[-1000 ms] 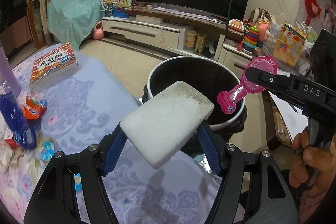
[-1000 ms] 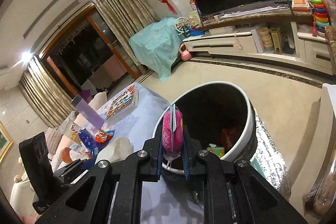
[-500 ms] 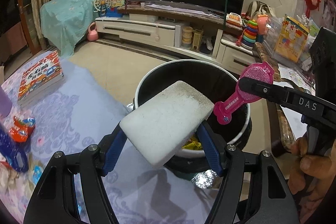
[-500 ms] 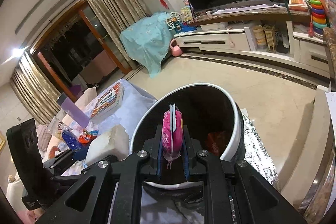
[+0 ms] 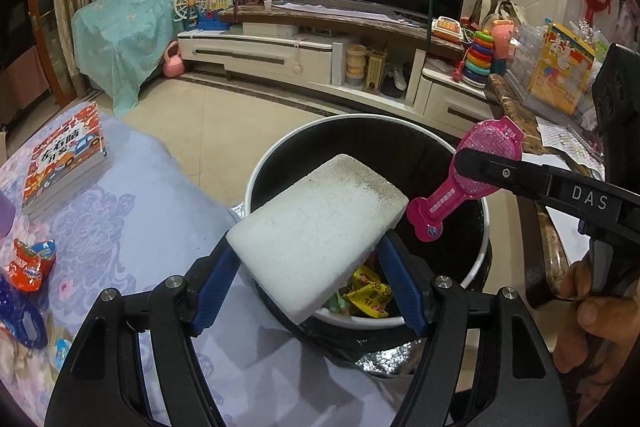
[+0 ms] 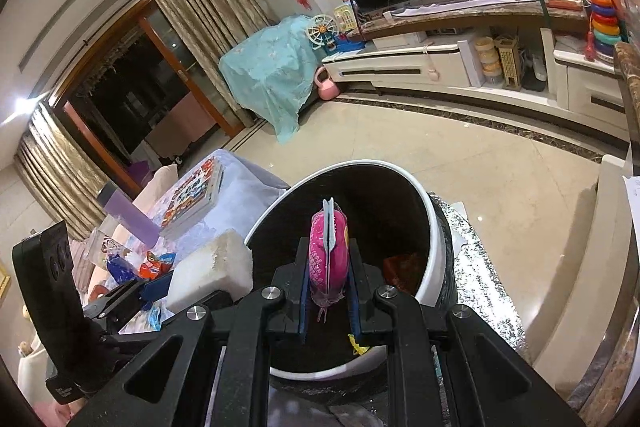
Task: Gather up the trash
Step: 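Open both tools to drop the sponge and pink toy into the bin, then move both tools back over the table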
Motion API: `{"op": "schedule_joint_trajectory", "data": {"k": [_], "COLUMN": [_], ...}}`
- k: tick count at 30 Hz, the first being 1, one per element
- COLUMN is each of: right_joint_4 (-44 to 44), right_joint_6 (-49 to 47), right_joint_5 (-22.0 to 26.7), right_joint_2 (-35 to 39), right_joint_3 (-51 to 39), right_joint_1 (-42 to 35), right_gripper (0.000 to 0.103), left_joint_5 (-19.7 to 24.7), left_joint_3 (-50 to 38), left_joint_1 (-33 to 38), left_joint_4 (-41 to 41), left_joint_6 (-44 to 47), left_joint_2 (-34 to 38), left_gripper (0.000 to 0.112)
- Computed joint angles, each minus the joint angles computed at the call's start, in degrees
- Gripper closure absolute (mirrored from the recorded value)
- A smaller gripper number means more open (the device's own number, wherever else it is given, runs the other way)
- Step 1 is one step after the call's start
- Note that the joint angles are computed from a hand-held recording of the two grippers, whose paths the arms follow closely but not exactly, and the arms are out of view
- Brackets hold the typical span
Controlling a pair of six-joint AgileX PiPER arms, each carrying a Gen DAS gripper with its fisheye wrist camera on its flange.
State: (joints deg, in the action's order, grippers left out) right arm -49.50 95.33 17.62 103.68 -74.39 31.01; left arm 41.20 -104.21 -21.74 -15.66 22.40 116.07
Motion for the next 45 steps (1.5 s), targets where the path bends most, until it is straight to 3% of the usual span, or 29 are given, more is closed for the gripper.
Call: {"op": "schedule_joint_trajectory", "data": {"k": [7,11,15,17,22,27,33,39,45], "right_joint_4": [4.66,3.05,0.36,-3.22,-11.44,-17.18,-18.0,-20.05,-16.37], "right_joint_6": [-4.89,-2.4,1.22,5.04,14.44,20.92,20.54,24.06,21.3], "right_joint_5": [0.47,0.42,0.98,1.38,2.53,6.6,12.72,13.89,14.9], "right_joint_2": [0.63,0.54,-0.03,-0.83,-2.3,-2.75,-1.02,1.01,4.64], "right_joint_3": [-1.31,-0.84,-0.1,0.72,2.25,2.14,-1.09,-2.5,-6.7], "right_joint_1": [-0.4,-0.59,-0.18,0.38,2.41,6.13,12.22,16.11,19.02], "right_gripper": [0.084,0.082,0.052,0.045,0.016,0.01,0.008,0.005,0.005], "left_joint_5": [1.32,2.22,1.36,0.39,-1.56,-4.02,-6.62,-6.54,-6.25], "left_joint_3": [-1.96,-2.24,0.3,2.88,10.89,19.54,29.84,36.16,40.05], "left_joint_1": [-0.19,0.13,0.78,1.65,5.66,9.58,14.81,21.31,27.98], "left_joint_4": [1.58,1.93,1.14,-0.25,-6.84,-12.18,-19.17,-22.96,-26.46], "left_joint_6": [-1.68,-2.43,-2.16,-1.33,2.47,6.4,12.85,17.52,22.98], "left_joint_2": [1.55,1.76,0.24,-1.35,-6.18,-11.74,-18.87,-23.34,-25.79], "left_gripper": [0.035,0.028,0.028,0.028,0.027,0.027,0.027,0.027,0.027]}}
